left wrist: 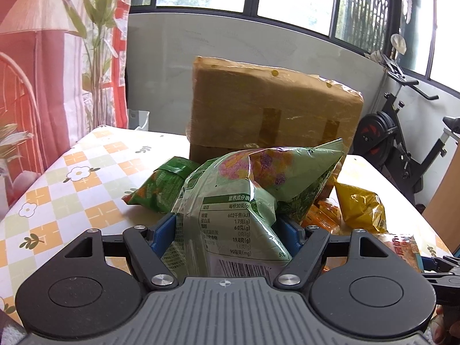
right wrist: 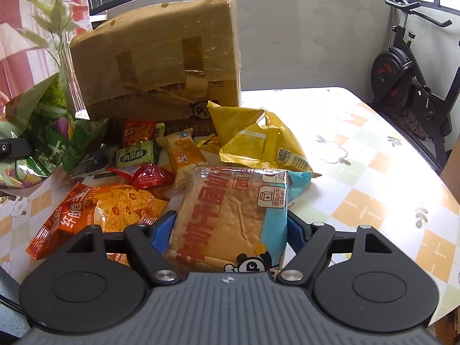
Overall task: Organize snacks
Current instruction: 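Lift both bags and drop them into the cardboard box, opening both grippers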
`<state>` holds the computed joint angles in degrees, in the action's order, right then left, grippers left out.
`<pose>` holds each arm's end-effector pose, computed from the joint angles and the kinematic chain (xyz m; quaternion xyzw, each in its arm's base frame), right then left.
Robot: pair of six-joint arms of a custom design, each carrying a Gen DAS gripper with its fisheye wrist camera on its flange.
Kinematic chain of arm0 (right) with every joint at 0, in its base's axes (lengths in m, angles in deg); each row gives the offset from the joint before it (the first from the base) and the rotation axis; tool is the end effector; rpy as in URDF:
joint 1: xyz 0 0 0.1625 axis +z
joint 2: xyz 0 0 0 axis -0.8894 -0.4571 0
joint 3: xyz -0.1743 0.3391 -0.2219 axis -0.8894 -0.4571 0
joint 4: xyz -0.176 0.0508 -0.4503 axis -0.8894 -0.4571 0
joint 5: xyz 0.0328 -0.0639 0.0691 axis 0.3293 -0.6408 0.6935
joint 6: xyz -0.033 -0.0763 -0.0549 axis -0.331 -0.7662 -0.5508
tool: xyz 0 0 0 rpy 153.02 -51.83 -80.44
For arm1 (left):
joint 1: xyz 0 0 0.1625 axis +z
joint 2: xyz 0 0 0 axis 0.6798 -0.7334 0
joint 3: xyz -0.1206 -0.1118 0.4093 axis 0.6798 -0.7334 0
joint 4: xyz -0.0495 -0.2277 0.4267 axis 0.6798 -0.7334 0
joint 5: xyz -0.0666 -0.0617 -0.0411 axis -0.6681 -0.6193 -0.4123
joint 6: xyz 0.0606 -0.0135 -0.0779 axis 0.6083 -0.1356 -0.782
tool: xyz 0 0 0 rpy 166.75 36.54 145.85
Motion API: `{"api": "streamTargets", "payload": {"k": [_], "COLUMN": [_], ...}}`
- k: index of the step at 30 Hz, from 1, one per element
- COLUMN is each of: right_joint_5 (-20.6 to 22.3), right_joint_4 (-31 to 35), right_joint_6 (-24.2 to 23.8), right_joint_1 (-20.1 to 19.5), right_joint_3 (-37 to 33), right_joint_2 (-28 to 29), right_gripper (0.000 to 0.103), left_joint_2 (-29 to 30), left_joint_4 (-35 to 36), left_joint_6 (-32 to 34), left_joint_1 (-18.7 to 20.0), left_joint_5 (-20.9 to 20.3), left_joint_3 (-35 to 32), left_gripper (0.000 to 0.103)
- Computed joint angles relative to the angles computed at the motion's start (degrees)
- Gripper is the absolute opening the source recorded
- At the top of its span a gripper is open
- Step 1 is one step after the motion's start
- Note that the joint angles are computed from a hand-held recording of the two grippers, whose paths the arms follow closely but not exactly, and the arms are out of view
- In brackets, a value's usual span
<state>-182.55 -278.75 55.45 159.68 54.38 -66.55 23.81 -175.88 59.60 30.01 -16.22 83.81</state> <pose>0.1467 -0.6665 0.0734 -0.0123 -0.8021 0.4750 0.3618 -0.0855 -0.8142 0.1589 0.3644 0.8460 -0.3475 0.1753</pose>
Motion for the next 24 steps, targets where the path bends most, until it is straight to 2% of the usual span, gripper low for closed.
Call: {"api": "streamTargets", "payload": {"k": [11,15,24], "right_joint_5": [2.83,4.91,10.15], "right_joint_4": [-6.38,-7.29,-5.53], "right_joint_6": [-7.9,-11.49,-15.23], "right_joint_1": [1.75,2.02,1.63], "right_joint_3": [-0.93,-2.8,-9.68], "right_joint_2": [-0.06,-0.44,-1.2], "right_gripper": [0.078,0.078,0.078], "left_joint_2": [-0.71,-0.17,3.57], "left_joint_4": [-4.48,-5.43,-5.94], "left_joint_6": [0.77,2.1,5.28], "left_joint_1": [0.22,-0.1,-1.97], "left_joint_5": [0.01,-0.16,-1.15], "left_joint_3": [-1.04,-3.64,-11.54], "left_gripper": [0.077,0.077,0.077]}}
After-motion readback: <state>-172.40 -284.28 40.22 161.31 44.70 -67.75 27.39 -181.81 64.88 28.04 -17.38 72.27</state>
